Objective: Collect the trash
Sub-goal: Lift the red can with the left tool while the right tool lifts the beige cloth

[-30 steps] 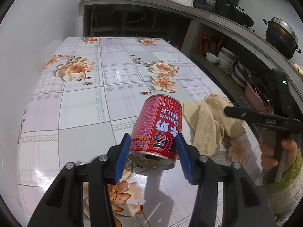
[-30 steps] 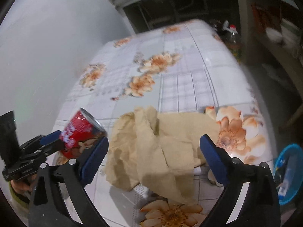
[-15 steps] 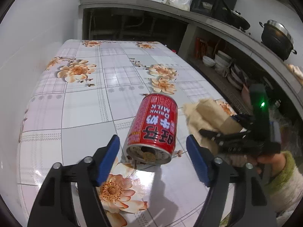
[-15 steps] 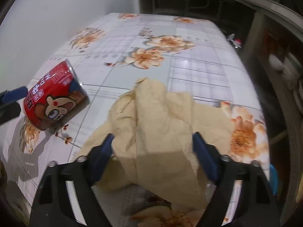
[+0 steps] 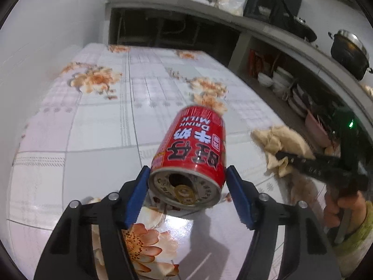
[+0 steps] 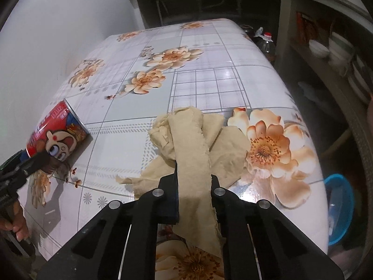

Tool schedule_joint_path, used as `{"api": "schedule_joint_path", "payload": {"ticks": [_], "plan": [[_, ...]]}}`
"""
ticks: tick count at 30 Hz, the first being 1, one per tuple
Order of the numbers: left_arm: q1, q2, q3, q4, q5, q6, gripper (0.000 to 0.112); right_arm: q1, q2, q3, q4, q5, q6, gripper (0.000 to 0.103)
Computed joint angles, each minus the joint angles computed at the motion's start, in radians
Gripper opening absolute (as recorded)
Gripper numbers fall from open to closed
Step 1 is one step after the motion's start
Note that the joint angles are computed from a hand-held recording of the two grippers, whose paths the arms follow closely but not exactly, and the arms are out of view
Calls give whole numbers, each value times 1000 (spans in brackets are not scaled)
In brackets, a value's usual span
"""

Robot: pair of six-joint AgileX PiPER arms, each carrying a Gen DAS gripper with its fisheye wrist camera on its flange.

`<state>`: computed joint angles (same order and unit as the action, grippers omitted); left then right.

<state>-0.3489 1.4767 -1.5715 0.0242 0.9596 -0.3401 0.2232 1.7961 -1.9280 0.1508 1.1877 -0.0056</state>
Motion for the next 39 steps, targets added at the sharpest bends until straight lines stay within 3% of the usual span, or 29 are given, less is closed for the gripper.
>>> {"api": "schedule_joint_path", "payload": {"ticks": [7,17,24,29,32,39], "plan": [[-123,2,-105,204,51,-28,63,-4,-8,22,13,-24,4,9],[-157,66,-250,167,117,21,62,-11,-39,54,8,-12,-8,9],[-177,74,-195,175,91,11,63,-11,-81,112,-19,-35,-14,9],[-252,61,-151,295,71,-33,63,3,-104,152,-40,-67,-39,17],[-237,81,-165,232,85,-12,65,15,-109,163,-55,-83,-41,24],[-209,101,-161,170,79,-49,66,22,-112,172,-62,-95,-40,27]]}}
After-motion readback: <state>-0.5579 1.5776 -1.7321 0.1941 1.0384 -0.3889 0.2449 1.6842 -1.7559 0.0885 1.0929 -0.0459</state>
